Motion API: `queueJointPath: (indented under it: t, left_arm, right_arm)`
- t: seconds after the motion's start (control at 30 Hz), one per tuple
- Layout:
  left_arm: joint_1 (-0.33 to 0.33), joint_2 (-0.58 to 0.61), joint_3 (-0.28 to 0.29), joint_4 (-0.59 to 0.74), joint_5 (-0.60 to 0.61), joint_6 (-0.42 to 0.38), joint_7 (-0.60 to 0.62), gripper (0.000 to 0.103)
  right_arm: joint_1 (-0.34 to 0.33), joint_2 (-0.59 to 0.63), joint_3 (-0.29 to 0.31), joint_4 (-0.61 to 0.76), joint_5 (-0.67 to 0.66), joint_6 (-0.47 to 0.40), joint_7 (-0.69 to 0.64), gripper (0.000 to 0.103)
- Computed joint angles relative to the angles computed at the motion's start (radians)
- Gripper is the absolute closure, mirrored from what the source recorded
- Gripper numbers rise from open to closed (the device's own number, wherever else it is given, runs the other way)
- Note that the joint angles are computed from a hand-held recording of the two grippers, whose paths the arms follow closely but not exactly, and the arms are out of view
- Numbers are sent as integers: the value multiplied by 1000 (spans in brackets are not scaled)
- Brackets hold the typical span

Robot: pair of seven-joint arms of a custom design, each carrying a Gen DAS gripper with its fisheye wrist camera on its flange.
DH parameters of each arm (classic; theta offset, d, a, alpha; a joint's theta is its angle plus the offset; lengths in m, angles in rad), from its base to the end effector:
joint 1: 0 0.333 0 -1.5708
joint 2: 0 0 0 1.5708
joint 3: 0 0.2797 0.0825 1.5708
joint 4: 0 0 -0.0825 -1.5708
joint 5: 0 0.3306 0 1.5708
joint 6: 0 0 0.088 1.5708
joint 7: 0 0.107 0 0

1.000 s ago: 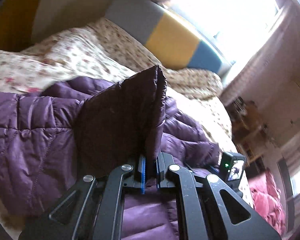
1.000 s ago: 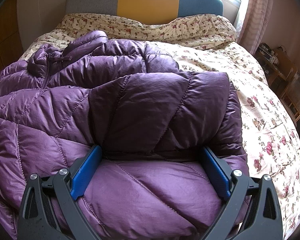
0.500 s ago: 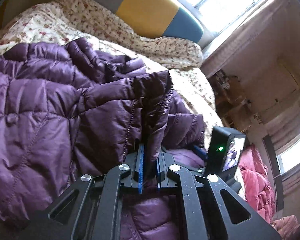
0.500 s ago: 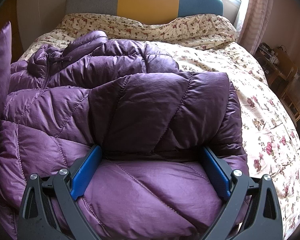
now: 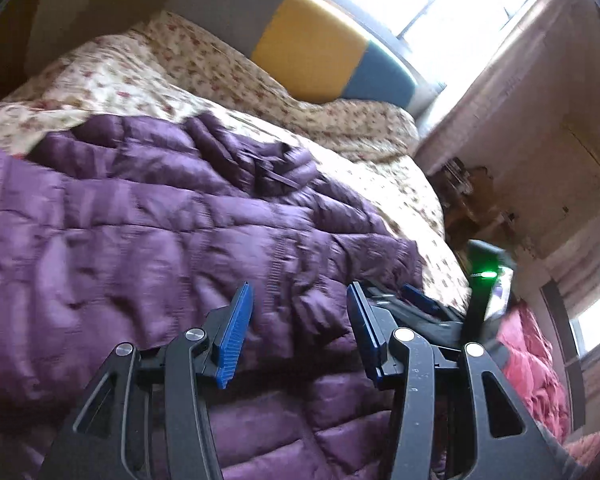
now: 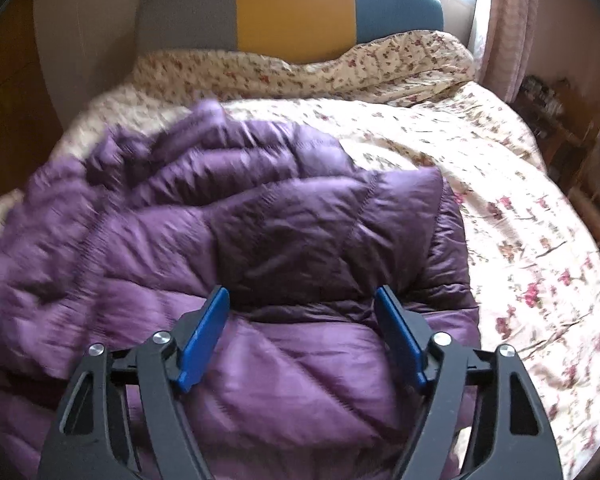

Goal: Fold large clothes

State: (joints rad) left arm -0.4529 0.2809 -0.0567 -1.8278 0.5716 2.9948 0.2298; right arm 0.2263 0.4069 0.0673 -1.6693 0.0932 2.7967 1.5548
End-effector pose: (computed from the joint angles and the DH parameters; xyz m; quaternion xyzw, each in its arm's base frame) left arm 0.5204 -0.3310 0.4719 -0.7264 0.5282 -0.4301 0.0914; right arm 0.6274 0.1782 0.4472 -0.7292 0.5852 -0.1789 0.3062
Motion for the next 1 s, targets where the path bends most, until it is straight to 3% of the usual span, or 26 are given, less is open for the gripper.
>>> queueJointPath:
  t: [0.07, 0.13, 0.27, 0.33, 0.4, 0.5, 0.77, 1.0]
  left_arm:
    - [-29, -37, 44, -38, 67, -18, -87, 54]
    - [-23, -71, 50, -74, 120, -28, -155, 54]
    - [5, -119, 36, -113, 210, -62, -243, 54]
    - [24, -145, 24, -138, 249, -72, -282, 54]
    - [48, -171, 10, -165, 278, -80, -314, 54]
    - [85, -205, -15, -201, 313, -92, -356, 54]
    - [185, -251, -98, -246, 353, -149, -399, 54]
    - [217, -237, -131, -231, 358, -191, -382, 54]
  right_arm:
    - [-57, -13, 87, 10, 103, -25, -101, 32]
    - [-101, -8, 162, 51, 235, -105, -210, 32]
    - [-77, 32, 179, 141, 342, -237, -255, 32]
    - [-38, 58, 159, 189, 338, -297, -242, 37]
    - [-5, 68, 137, 202, 326, -314, -242, 72]
    - [45, 63, 93, 190, 263, -271, -215, 90]
    - [129, 16, -36, 95, -10, -121, -26, 96]
    - [156, 22, -122, 91, -255, -126, 180, 96]
